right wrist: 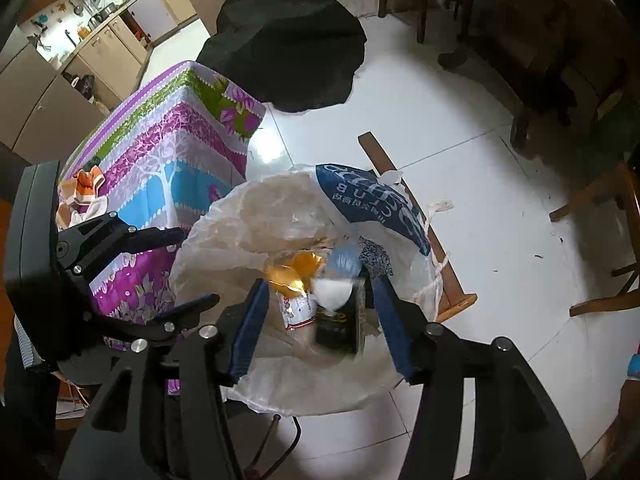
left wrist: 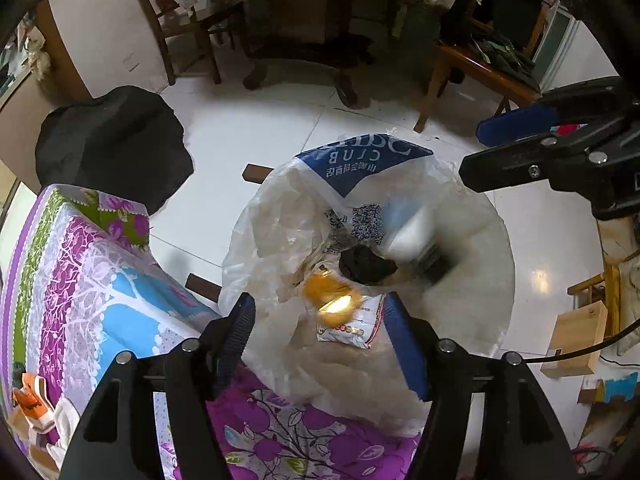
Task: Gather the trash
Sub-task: 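Open both grippers to drop the items into the trash bag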
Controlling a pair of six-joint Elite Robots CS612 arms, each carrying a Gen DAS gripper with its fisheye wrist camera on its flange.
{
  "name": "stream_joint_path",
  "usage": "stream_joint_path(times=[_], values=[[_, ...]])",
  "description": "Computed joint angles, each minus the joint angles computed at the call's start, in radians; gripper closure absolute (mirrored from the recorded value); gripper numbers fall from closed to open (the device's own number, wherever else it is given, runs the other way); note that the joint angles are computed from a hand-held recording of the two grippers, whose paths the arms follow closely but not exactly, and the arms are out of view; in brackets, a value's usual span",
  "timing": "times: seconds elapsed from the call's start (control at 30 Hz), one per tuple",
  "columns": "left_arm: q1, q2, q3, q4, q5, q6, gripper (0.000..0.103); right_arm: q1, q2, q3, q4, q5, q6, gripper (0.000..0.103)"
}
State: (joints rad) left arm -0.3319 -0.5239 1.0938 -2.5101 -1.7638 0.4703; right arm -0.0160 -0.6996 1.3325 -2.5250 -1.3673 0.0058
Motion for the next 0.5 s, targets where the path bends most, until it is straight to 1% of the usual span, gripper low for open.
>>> stream_joint_path(times=[0.37,0.5], values=[[0.001,-0.02,0.044,-0.039,0.004,-0.004,0.036,0.011,-0.004,0.01,-0.008,-0.024,-0.001,0.05],[0.009,-0.035,0.075,-0.074,-0.01,-0.021,0.036,0.016,-0.007,0.017,-0.023,-0.03,0.005,0.05]])
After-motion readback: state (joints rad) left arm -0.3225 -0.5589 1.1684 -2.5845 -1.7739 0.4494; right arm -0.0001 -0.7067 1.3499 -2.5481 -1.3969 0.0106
